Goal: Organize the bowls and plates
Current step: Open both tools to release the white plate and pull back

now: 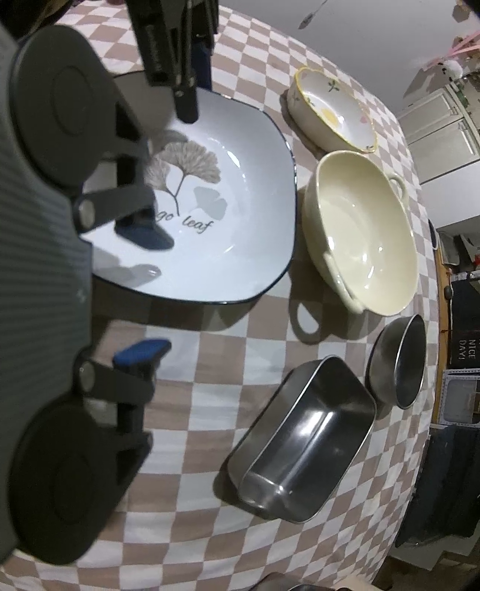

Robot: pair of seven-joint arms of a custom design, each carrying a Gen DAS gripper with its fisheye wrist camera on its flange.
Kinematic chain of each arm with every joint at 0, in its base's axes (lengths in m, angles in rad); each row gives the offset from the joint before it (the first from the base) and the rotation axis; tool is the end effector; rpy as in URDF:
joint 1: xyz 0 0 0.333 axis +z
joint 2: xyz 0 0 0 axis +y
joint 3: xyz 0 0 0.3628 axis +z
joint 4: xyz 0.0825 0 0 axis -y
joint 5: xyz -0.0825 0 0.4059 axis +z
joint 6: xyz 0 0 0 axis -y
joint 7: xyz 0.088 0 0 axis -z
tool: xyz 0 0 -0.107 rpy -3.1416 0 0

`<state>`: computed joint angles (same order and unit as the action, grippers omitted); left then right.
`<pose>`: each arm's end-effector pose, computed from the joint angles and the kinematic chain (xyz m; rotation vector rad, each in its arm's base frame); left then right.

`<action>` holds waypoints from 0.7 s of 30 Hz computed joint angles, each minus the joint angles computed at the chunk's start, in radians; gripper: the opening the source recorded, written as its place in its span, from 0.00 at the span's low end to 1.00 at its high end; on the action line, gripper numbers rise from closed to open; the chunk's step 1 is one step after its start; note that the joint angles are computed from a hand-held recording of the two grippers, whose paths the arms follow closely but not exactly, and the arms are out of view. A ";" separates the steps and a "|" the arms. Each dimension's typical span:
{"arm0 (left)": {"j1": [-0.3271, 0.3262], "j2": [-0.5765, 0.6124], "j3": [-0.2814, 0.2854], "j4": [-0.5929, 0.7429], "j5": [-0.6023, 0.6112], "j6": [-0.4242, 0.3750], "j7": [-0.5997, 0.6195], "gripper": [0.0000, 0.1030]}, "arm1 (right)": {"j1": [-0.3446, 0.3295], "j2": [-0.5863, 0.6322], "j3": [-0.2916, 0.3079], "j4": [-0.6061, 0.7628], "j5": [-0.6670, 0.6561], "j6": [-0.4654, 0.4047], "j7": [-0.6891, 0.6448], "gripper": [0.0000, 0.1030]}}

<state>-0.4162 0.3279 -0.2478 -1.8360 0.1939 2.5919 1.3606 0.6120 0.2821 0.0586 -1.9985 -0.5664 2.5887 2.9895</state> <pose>0.5602 -0.4213 0.4368 -1.3857 2.5230 -0.5751 0.5093 0.4139 0.3795 -1.6105 2.2138 -0.3655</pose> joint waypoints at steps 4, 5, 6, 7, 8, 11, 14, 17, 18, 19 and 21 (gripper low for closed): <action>0.000 -0.015 0.001 -0.015 0.002 0.007 -0.004 0.61 | 0.007 -0.020 -0.005 -0.022 -0.035 0.023 0.021 0.75; -0.002 -0.019 0.003 -0.019 0.007 0.009 -0.009 0.64 | 0.010 -0.024 -0.005 -0.025 -0.044 0.022 0.028 0.76; -0.003 -0.025 0.005 -0.024 0.013 0.012 -0.015 0.68 | 0.011 -0.030 -0.005 -0.029 -0.054 0.020 0.036 0.79; -0.003 -0.029 0.006 -0.028 0.017 0.015 -0.018 0.72 | 0.012 -0.035 -0.003 -0.033 -0.061 0.019 0.043 0.82; -0.003 -0.033 0.006 -0.032 0.019 0.016 -0.021 0.74 | 0.011 -0.041 0.000 -0.037 -0.064 0.018 0.049 0.85; 0.001 -0.045 0.004 -0.043 0.019 0.020 -0.026 0.83 | 0.009 -0.060 0.006 -0.056 -0.085 0.027 0.073 0.94; 0.003 -0.059 0.004 -0.060 0.023 0.039 -0.039 0.91 | 0.009 -0.079 0.010 -0.072 -0.126 0.024 0.098 0.99; 0.009 -0.069 -0.003 -0.071 0.012 0.060 -0.037 0.96 | 0.004 -0.100 0.016 -0.087 -0.158 0.012 0.131 1.00; 0.011 -0.070 -0.006 -0.072 0.006 0.065 -0.033 0.97 | 0.002 -0.108 0.018 -0.095 -0.172 0.013 0.151 1.00; 0.012 -0.073 -0.009 -0.074 0.001 0.074 -0.029 0.99 | -0.001 -0.118 0.020 -0.105 -0.186 0.023 0.173 1.00; 0.008 -0.078 -0.006 -0.078 0.009 0.098 -0.034 1.00 | -0.009 -0.131 0.023 -0.118 -0.220 0.037 0.214 1.00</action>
<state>-0.4082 0.2500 -0.2539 -1.9142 0.2033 2.6898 1.3265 0.6029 0.1508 0.0814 -2.1163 -0.7868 2.6255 3.2031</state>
